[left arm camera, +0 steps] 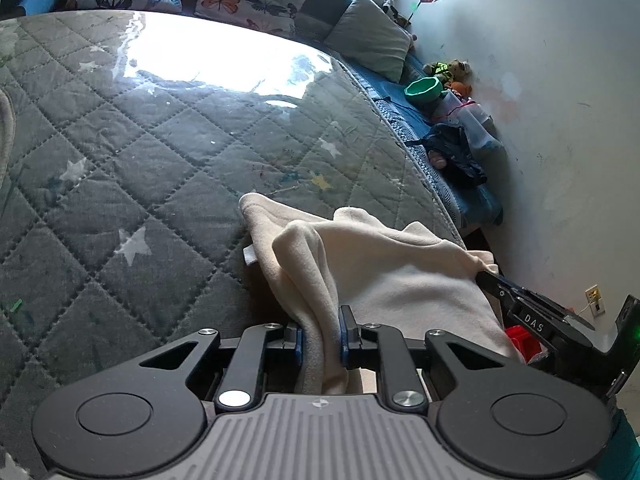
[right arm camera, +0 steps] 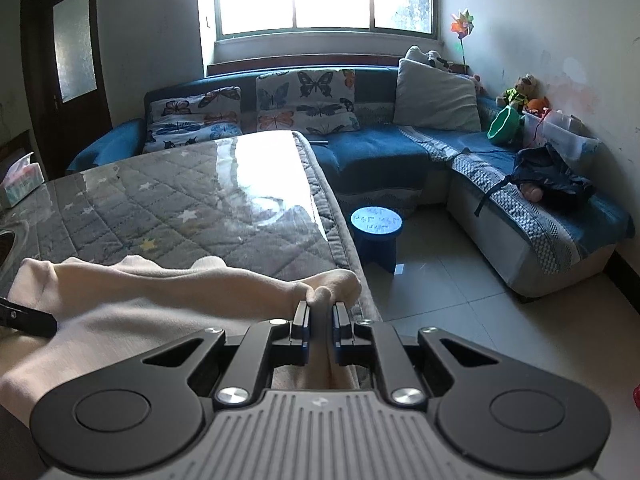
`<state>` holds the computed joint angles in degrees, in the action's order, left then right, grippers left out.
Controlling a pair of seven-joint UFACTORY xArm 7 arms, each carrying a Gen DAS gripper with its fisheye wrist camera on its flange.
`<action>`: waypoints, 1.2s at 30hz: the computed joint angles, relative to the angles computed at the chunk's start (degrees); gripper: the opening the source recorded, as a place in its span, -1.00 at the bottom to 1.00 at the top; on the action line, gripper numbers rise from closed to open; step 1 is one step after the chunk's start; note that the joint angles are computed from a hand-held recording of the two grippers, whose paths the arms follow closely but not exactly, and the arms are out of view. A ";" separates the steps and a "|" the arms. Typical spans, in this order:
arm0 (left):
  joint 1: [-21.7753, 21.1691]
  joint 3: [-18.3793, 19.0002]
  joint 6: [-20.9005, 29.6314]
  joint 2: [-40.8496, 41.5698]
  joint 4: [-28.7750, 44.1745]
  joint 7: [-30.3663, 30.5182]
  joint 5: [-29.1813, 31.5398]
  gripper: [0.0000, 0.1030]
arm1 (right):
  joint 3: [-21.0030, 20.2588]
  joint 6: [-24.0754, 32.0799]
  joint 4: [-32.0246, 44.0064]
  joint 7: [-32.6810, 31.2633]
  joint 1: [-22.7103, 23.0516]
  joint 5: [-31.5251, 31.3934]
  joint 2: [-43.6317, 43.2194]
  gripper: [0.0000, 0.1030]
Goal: Fold clothes
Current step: 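Carry the sweatshirt with both grippers and lay it onto the table, then open both grippers and release the folded sweatshirt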
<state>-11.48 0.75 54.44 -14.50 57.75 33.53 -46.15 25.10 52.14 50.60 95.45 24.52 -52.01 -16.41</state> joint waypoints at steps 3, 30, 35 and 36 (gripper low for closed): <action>-0.02 -0.16 -0.21 -0.24 -0.10 0.06 0.39 -0.65 | -0.03 0.01 -0.21 0.07 -0.01 0.34 -0.14 -0.79; -1.53 -0.64 -5.46 -3.74 -3.06 0.13 4.59 -0.14 | 2.38 5.09 0.73 1.28 2.53 1.17 -1.03 -0.33; -2.01 -0.37 -7.36 -5.15 -4.62 -0.40 6.27 0.00 | 3.82 6.21 2.03 2.16 3.29 0.34 -0.59 -0.13; -2.11 -0.23 -7.72 -5.46 -5.02 -0.35 6.50 0.03 | 3.94 6.35 2.31 2.31 3.53 0.22 -0.40 -0.11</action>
